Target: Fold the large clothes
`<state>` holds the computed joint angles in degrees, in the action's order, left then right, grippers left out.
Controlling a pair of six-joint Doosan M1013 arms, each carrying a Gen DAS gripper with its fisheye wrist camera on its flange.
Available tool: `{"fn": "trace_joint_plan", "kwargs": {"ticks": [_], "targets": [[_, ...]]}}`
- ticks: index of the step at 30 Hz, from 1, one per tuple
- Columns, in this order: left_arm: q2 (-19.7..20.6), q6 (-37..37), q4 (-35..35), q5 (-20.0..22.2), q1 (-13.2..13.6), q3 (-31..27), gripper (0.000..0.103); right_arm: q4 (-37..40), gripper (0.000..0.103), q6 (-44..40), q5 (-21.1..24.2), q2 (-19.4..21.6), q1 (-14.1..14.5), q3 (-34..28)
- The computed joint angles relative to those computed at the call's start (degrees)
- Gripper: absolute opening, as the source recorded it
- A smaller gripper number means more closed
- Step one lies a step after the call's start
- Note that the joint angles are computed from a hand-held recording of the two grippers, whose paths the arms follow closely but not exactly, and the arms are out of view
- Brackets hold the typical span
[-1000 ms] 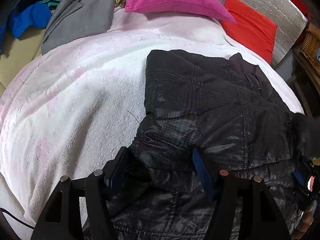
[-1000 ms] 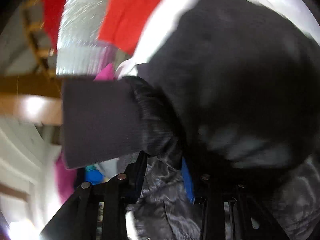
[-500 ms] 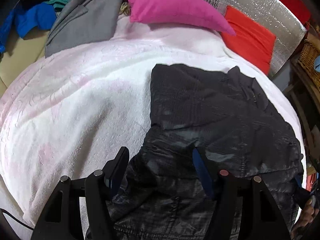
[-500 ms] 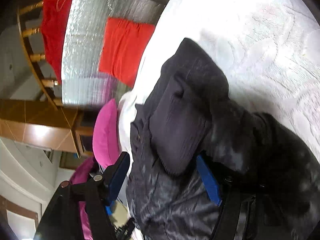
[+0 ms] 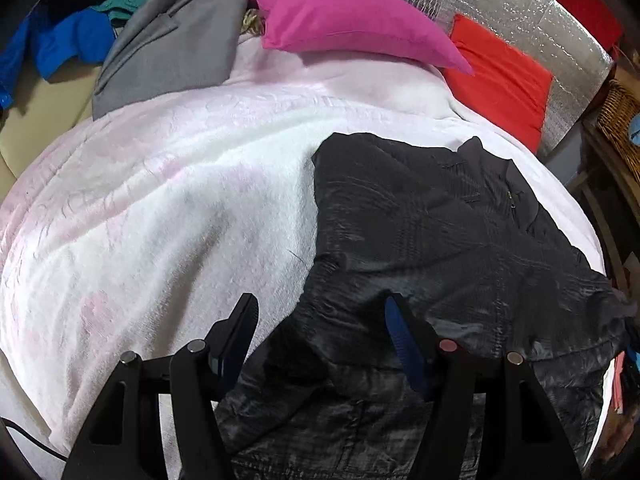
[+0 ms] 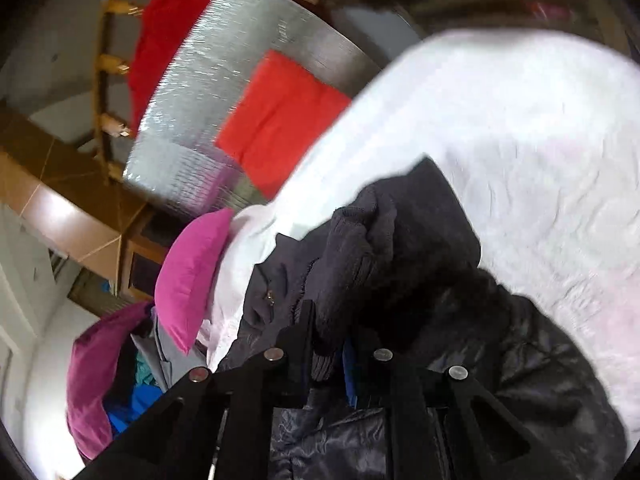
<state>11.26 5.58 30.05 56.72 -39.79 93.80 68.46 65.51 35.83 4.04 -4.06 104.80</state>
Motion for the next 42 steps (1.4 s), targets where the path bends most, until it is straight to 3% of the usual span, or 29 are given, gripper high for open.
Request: {"fn": "trace_joint_plan", "kwargs": {"ticks": [2, 5, 8, 10, 11, 13, 14, 15, 18, 23, 25, 27, 28, 29, 30, 33, 38, 40, 42], "targets": [[0.3, 1.3, -1.4, 0.1, 0.4, -0.2, 0.067, -7.1, 0.014, 4.3, 1.0, 0.2, 0.0, -0.7], [0.6, 2.5, -3.8, 0.0, 0.9, -0.3, 0.067, -17.8, 0.016, 13.5, 8.7, 3.0, -0.3, -3.7], [-0.4, 1.1, -1.8, -0.8, 0.6, 0.5, 0.067, -14.6, 0.016, 11.8, 12.0, 2.9, -2.0, -3.8], [-1.4, -0.6, 1.3, -0.4, 0.2, 1.2, 0.067, -14.4, 0.022, 9.6, 11.3, 1.8, -2.7, -3.7], [-1.8, -1.1, 2.2, -0.5, 0.3, 1.4, 0.067, -14.6, 0.027, 9.1, 9.5, 1.0, -3.1, -3.3], [-2.5, -1.4, 2.6, -2.4, 0.9, 2.3, 0.069, -16.3, 0.051, 10.3, 6.1, 0.2, -3.7, -3.1], [-2.9, -1.1, 1.9, -4.1, 1.6, 2.8, 0.071, -17.2, 0.079, 10.8, 5.0, 0.0, -4.1, -3.0], [-3.0, -0.9, 1.1, -5.3, 2.2, 3.1, 0.072, -16.8, 0.082, 9.9, 3.6, -0.2, -4.5, -2.7], [-3.1, 0.5, -3.4, -10.2, 4.5, 4.2, 0.072, -17.2, 0.082, 7.8, 4.2, 1.3, -4.4, -3.8], [-2.2, 5.9, -8.0, -13.7, 5.5, 4.0, 0.072, -18.4, 0.081, 7.0, 9.0, 5.5, -3.0, -6.1], [-1.3, 9.2, -10.3, -14.1, 5.7, 3.3, 0.072, -20.2, 0.077, 7.2, 10.6, 6.8, -2.3, -6.8], [-0.8, 11.1, -12.4, -14.4, 6.0, 3.1, 0.070, -21.6, 0.066, 7.8, 11.0, 7.3, -1.7, -6.9], [-0.6, 11.5, -13.2, -14.9, 6.1, 3.1, 0.066, -21.4, 0.063, 6.8, 10.4, 7.1, -1.5, -6.6], [-0.6, 12.6, -15.3, -16.7, 6.5, 3.4, 0.052, -20.6, 0.051, 5.8, 10.8, 7.1, -1.6, -6.7], [-0.7, 12.6, -16.6, -18.1, 6.8, 3.7, 0.047, -20.3, 0.047, 5.4, 10.9, 6.9, -1.5, -6.6], [-1.0, 9.4, -11.8, -17.6, 5.7, 3.4, 0.033, -21.7, 0.038, 4.3, 7.2, 4.9, -0.5, -5.6], [-0.9, 7.6, -6.1, -15.6, 4.3, 2.5, 0.032, -17.6, 0.035, 1.0, 4.2, 2.8, -0.4, -4.5], [-0.4, 8.9, -8.6, -15.4, 4.8, 2.4, 0.032, -22.2, 0.035, 6.2, 5.9, 3.9, 0.0, -5.4], [0.3, 9.6, -10.0, -14.6, 5.1, 1.9, 0.042, -25.7, 0.036, 10.4, 8.8, 5.5, 0.1, -6.6]]}}
